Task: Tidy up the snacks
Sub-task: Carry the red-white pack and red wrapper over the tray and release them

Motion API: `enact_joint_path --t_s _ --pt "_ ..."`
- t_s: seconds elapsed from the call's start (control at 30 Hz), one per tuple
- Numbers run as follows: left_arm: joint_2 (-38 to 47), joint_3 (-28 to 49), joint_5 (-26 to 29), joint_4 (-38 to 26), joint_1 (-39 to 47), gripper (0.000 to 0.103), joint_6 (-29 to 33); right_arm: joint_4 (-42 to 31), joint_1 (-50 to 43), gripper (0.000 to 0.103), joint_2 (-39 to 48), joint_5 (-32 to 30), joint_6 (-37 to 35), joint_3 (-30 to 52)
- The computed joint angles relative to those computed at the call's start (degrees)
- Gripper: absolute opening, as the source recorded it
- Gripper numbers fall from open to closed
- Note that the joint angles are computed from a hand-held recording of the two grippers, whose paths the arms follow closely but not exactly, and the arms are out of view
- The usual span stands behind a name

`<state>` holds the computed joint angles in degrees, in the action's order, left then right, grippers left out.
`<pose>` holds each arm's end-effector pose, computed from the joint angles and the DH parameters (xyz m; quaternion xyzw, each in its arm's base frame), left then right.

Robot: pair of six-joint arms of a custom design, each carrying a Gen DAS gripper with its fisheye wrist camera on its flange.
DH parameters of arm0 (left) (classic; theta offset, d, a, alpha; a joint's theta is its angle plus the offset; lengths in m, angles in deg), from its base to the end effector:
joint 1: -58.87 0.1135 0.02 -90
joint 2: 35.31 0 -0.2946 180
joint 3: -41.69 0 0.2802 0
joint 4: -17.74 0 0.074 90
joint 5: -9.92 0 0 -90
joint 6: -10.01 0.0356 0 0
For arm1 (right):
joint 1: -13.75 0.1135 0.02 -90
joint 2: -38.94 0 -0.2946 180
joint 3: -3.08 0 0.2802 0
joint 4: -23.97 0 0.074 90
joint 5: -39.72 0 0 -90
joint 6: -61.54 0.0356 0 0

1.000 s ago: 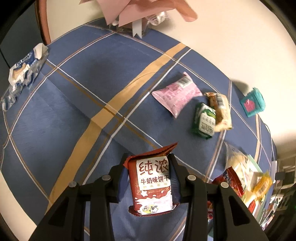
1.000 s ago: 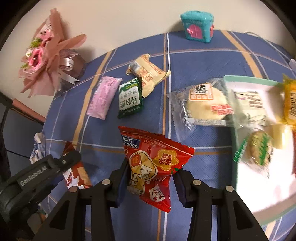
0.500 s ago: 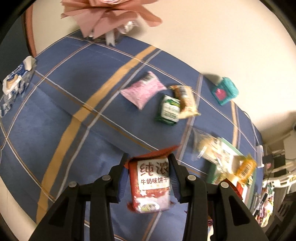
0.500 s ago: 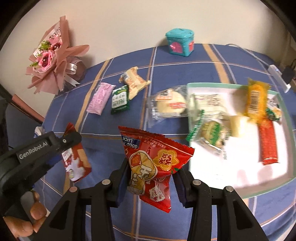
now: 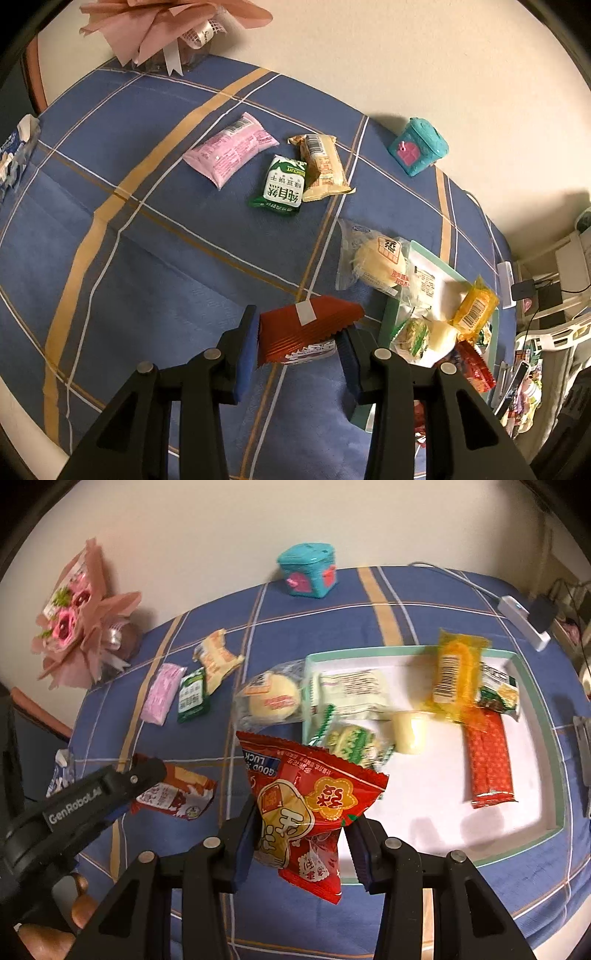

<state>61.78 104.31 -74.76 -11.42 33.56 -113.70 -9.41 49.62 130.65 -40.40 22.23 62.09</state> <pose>0.3023 -0.1466 0.1492 -0.0607 0.9708 -0.1516 0.1760 0.2538 0.1760 0.1569 0.1434 0.9642 0.0802 0.2081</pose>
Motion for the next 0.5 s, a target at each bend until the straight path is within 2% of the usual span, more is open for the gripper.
enact_joint_path --t_s 0.23,0.5 --pt "-1.71 0.80 -1.10 -0.45 -3.50 0.042 0.31 -0.27 -5.63 0.047 -5.23 -1.37 -0.56 -4.47" --pt "-0.93 3.73 -1.81 -1.57 -10.53 0.042 0.29 -1.92 -17.37 0.047 -12.76 -3.50 -1.74 -11.67"
